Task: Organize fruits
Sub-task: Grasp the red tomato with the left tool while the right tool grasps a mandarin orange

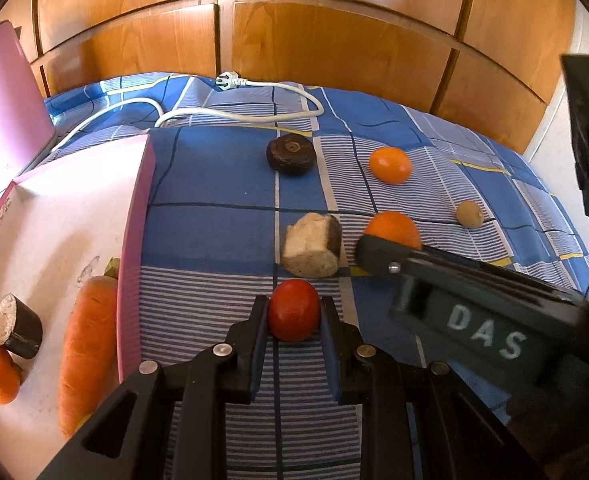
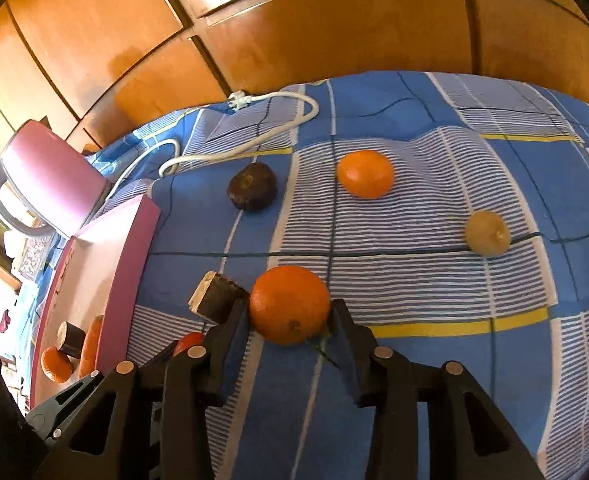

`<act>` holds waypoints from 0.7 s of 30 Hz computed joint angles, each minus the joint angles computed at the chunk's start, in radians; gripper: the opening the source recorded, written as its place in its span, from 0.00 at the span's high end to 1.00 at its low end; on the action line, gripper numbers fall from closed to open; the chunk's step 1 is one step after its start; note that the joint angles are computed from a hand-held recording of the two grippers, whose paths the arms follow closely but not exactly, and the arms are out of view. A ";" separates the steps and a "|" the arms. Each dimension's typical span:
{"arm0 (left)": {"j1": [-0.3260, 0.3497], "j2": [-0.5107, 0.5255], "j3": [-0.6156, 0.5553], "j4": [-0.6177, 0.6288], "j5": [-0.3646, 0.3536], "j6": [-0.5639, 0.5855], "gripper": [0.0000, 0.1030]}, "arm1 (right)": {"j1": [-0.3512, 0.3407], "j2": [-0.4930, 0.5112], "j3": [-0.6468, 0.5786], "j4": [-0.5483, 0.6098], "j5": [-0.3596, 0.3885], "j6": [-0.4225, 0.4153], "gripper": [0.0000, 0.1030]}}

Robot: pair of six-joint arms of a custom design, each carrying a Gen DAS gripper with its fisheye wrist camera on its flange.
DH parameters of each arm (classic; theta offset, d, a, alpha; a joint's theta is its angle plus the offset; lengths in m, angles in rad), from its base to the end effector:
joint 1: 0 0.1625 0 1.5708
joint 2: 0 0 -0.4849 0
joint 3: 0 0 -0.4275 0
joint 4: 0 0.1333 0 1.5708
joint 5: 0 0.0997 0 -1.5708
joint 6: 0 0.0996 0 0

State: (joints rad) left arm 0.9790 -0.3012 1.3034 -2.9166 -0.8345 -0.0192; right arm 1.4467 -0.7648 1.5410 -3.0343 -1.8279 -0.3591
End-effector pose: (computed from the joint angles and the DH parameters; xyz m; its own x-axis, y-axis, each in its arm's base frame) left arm -0.2868 -0.7856 -0.0898 -0.7511 0.2105 -0.6257 0.5109 0.7856 -0.3490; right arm 0.0090 -0.8004 0.1875 -0.9134 -0.0076 0.4070 -0.2407 0.8164 -0.5249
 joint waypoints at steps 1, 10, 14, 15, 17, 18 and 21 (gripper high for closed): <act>0.000 0.001 -0.001 0.001 0.003 0.000 0.76 | -0.003 -0.004 0.004 0.000 0.002 0.002 0.61; -0.002 -0.002 0.004 0.000 -0.001 0.008 0.76 | -0.014 -0.052 0.070 -0.047 -0.058 0.004 0.61; -0.007 -0.019 0.037 -0.006 -0.019 0.001 0.76 | -0.018 -0.076 0.114 -0.079 -0.082 -0.025 0.61; -0.010 -0.022 0.047 -0.009 -0.024 0.003 0.76 | -0.019 -0.083 0.128 -0.086 -0.086 -0.030 0.61; -0.016 -0.031 0.073 -0.018 -0.035 0.004 0.76 | -0.025 -0.102 0.157 -0.093 -0.083 -0.037 0.62; -0.019 -0.035 0.085 -0.024 -0.042 0.005 0.76 | -0.027 -0.108 0.168 -0.097 -0.083 -0.040 0.62; -0.029 -0.046 0.123 -0.046 -0.051 0.010 0.76 | -0.029 -0.125 0.203 -0.119 -0.092 -0.052 0.62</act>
